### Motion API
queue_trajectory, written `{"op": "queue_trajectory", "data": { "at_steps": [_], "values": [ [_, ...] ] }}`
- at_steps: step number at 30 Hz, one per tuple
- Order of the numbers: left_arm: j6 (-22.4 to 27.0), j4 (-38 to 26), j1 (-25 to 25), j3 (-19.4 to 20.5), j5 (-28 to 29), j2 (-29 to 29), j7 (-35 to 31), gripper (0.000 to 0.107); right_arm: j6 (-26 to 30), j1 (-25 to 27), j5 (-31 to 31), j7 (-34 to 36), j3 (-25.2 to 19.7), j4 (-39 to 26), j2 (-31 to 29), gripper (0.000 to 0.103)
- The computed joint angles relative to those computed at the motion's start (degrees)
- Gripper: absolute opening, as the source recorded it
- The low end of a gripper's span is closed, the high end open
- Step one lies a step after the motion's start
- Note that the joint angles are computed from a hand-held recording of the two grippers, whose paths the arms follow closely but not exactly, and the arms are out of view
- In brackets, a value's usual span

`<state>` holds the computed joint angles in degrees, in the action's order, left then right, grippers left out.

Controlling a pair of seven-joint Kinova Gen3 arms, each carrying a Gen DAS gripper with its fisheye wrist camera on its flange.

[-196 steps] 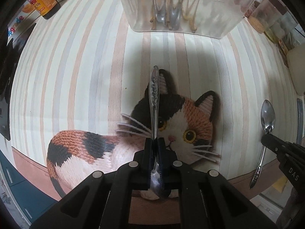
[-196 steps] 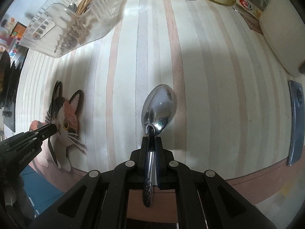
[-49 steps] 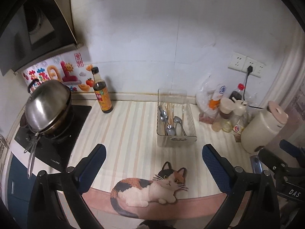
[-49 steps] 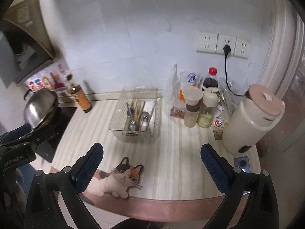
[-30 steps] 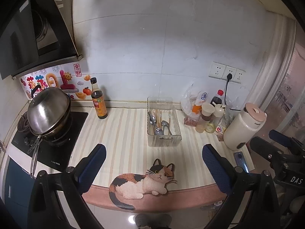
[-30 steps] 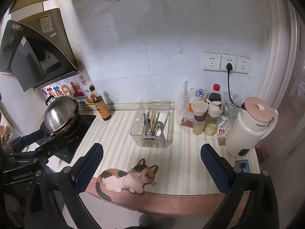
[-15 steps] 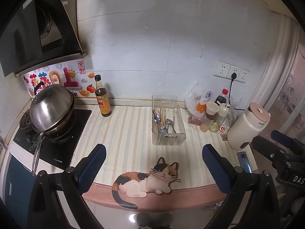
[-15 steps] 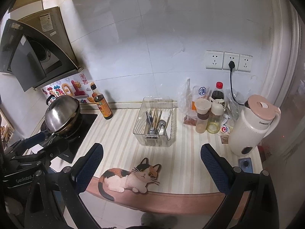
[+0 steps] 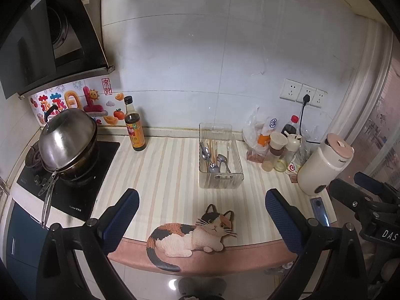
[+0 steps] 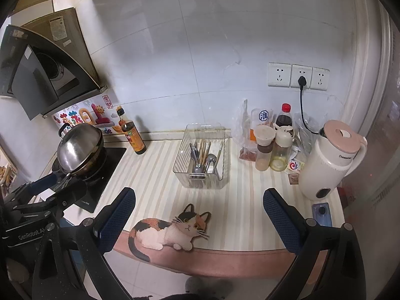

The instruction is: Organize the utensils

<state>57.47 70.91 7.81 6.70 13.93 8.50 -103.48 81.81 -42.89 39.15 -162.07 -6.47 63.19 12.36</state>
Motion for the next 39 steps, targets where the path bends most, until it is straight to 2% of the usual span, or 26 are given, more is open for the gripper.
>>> {"op": "queue_trajectory", "data": {
  "at_steps": [15,39],
  "values": [
    [-0.21,0.34,0.95,-0.02,-1.87,-0.21,2.24,0.103,0.71,-0.87,0.2,-1.29,-0.16,0.13,0.25,0.103],
    [1.07,-1.31,0.11,-0.02,-0.48,0.6,0.39,0.103,1.53,-1.15,0.22,-1.09,0.23,-1.27,0.97,0.103]
  ]
}}
